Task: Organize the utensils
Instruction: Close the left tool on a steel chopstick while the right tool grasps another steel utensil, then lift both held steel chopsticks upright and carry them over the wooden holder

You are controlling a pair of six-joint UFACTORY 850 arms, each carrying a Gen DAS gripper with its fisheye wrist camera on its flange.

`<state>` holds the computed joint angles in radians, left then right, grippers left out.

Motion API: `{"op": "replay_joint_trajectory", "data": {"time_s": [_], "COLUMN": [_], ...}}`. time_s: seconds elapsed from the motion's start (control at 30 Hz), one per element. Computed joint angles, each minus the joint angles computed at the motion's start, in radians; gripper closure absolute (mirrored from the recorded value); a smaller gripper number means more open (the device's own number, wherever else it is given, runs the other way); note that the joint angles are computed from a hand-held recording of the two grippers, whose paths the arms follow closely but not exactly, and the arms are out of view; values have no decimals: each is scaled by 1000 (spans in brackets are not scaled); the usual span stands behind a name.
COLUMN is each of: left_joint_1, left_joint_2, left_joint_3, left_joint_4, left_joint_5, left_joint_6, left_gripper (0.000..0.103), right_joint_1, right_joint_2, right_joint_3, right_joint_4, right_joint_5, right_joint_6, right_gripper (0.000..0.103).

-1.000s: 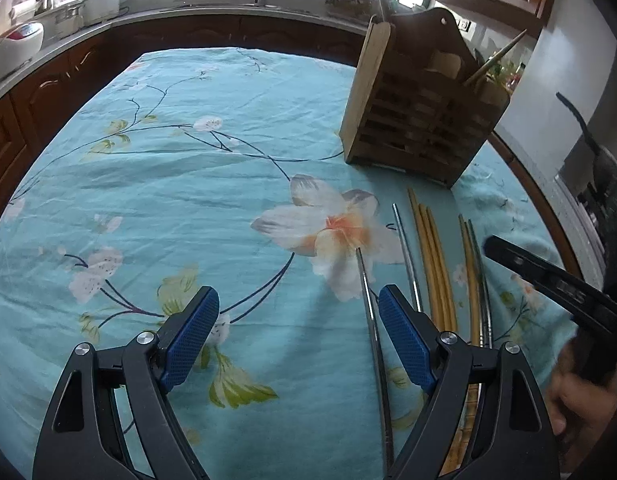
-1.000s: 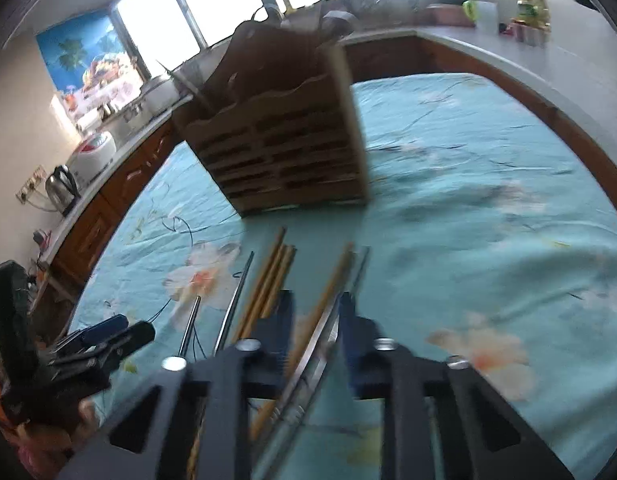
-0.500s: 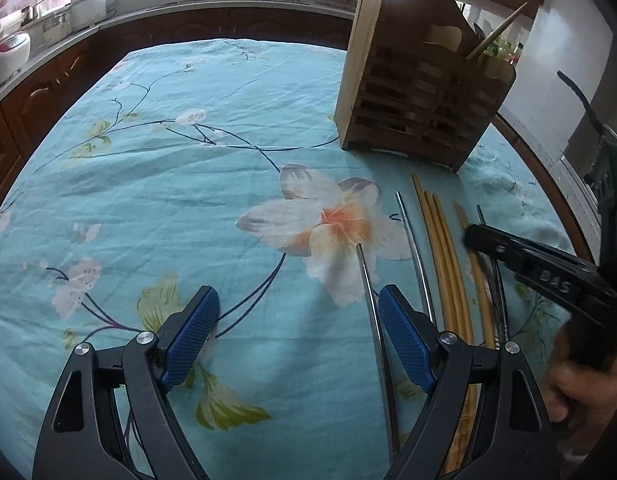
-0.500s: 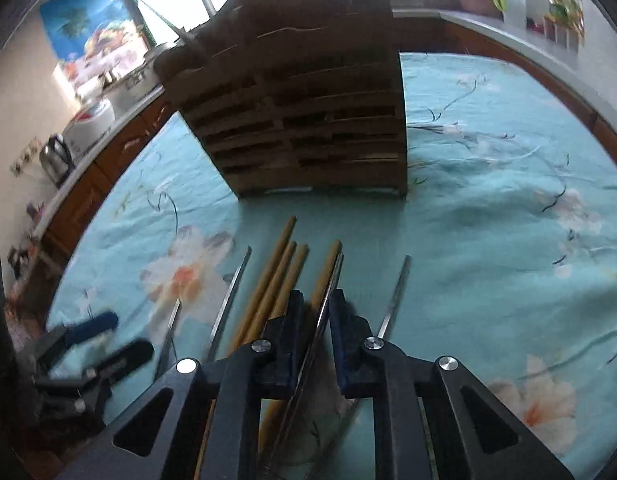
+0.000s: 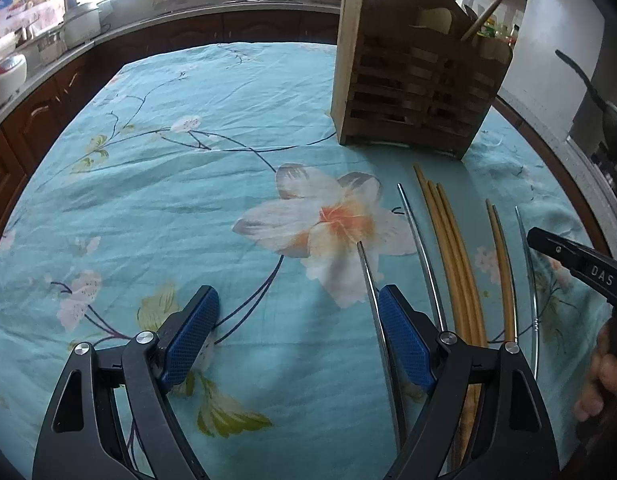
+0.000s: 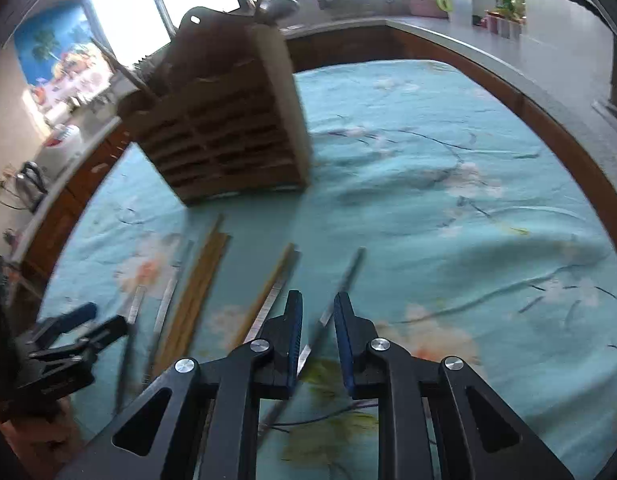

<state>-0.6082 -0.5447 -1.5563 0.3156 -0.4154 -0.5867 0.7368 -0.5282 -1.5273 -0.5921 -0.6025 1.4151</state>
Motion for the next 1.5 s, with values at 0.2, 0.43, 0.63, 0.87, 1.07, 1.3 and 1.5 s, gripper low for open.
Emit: {"op": "replay_joint_trajectory", "data": {"time_s": [0.2, 0.43, 0.63, 0.87, 1.07, 1.3, 1.5], "left_joint_1": [-19, -36, -9, 29, 44, 14, -4], "left_joint_2": [-38, -73, -42, 84, 92, -10, -75], "left_joint_3": [-55, -118, -93, 2, -14, -96, -145], "left_joint_4": [65, -21, -154, -387, -524, -271, -186], "left_joint_5": [-33, -50, -19, 83, 31, -76, -136], "left_joint_6": [12, 174, 263, 431, 593, 437, 409], "left_gripper": [44, 96, 103, 103, 103, 90, 84], "right_joint_1": [-18, -13, -32, -12, 14, 27, 31], "right_joint_2": [-76, -100, -29, 85, 123, 141, 157], "right_joint_3": [-87, -114, -19, 63, 51, 73, 93], "right_joint_4": [10, -37, -19, -183, -268, -287, -299], "right_joint_5": [-38, -72, 59, 137, 107, 118, 122], "right_joint_6": [-49, -56, 23, 204, 243, 266, 293], "right_gripper": [83, 88, 99, 99, 99, 99, 99]}}
